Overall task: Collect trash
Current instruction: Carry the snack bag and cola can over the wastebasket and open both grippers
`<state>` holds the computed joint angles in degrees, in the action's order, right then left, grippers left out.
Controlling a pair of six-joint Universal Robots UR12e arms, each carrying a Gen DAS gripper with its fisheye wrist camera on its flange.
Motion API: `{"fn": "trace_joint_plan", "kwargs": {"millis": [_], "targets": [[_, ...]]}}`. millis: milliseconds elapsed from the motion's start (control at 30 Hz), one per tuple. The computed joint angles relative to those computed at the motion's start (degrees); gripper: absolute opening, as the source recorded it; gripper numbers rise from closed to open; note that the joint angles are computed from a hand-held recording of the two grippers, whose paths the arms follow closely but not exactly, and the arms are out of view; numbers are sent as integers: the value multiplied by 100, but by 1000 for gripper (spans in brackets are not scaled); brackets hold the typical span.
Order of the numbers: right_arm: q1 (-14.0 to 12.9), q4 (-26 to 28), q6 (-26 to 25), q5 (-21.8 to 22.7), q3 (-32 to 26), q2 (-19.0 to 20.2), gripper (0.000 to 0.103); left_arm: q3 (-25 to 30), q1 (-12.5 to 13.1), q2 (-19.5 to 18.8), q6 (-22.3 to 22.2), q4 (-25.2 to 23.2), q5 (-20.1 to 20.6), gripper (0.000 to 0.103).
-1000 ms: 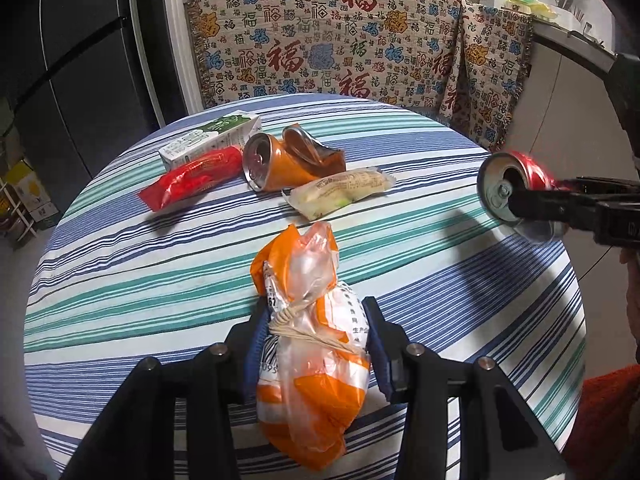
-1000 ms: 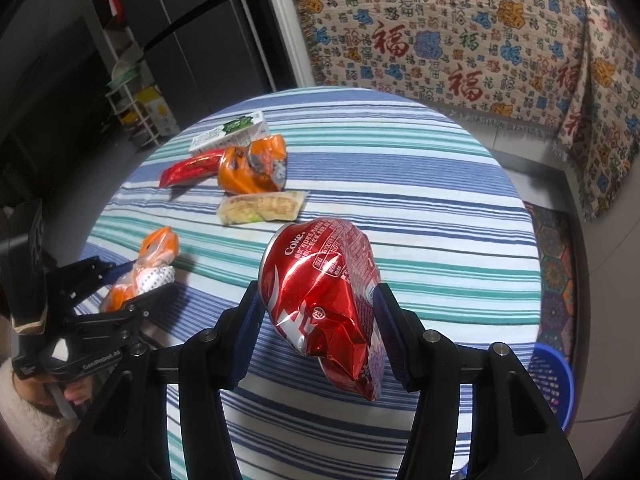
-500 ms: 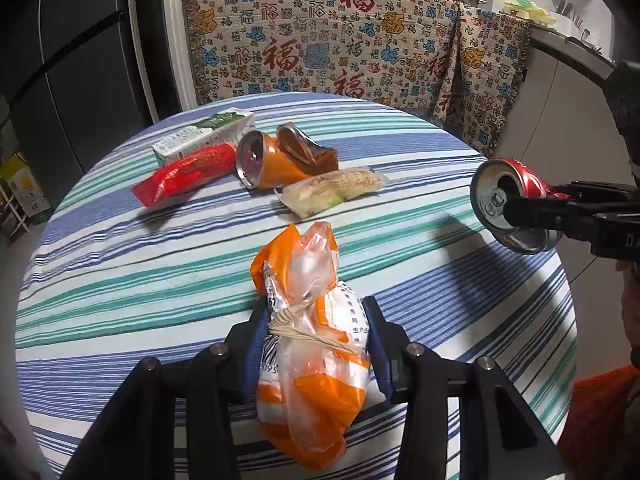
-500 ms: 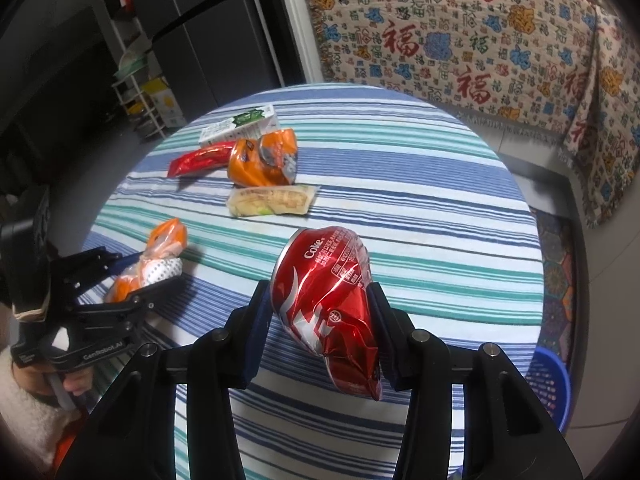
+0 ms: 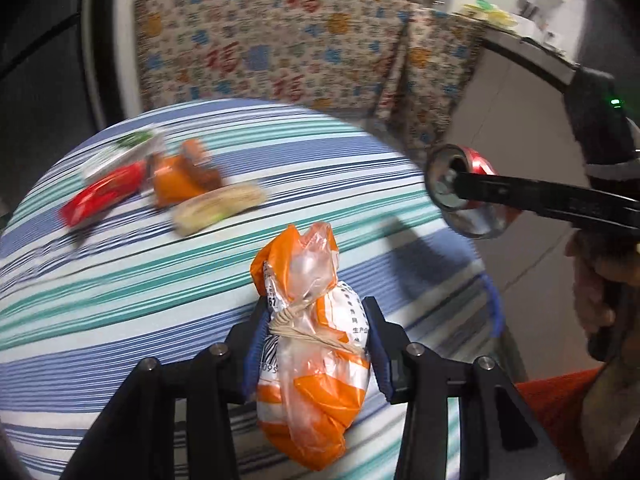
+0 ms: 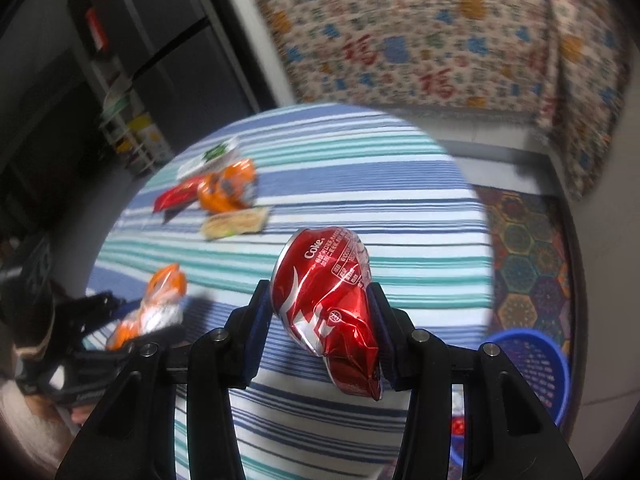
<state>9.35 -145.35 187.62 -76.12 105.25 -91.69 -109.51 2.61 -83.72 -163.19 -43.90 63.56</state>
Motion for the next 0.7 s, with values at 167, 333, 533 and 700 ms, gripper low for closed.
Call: {"fn": "trace_joint_plan", "kwargs": {"millis": [167, 333, 533, 700], "targets": [[-547, 56, 290, -103, 405, -433, 48, 295, -544, -188, -51, -114, -317, 45], [-1145, 331, 548, -178, 789, -802, 48, 623, -1114, -495, 79, -368, -486, 45], [-1773, 533, 824, 56, 1141, -1051, 49, 1017, -1747, -1034, 40, -527, -523, 45], [-2083, 637, 1003, 250, 1272, -1108, 49, 1190, -2075, -1390, 46, -499, -378, 45]]}}
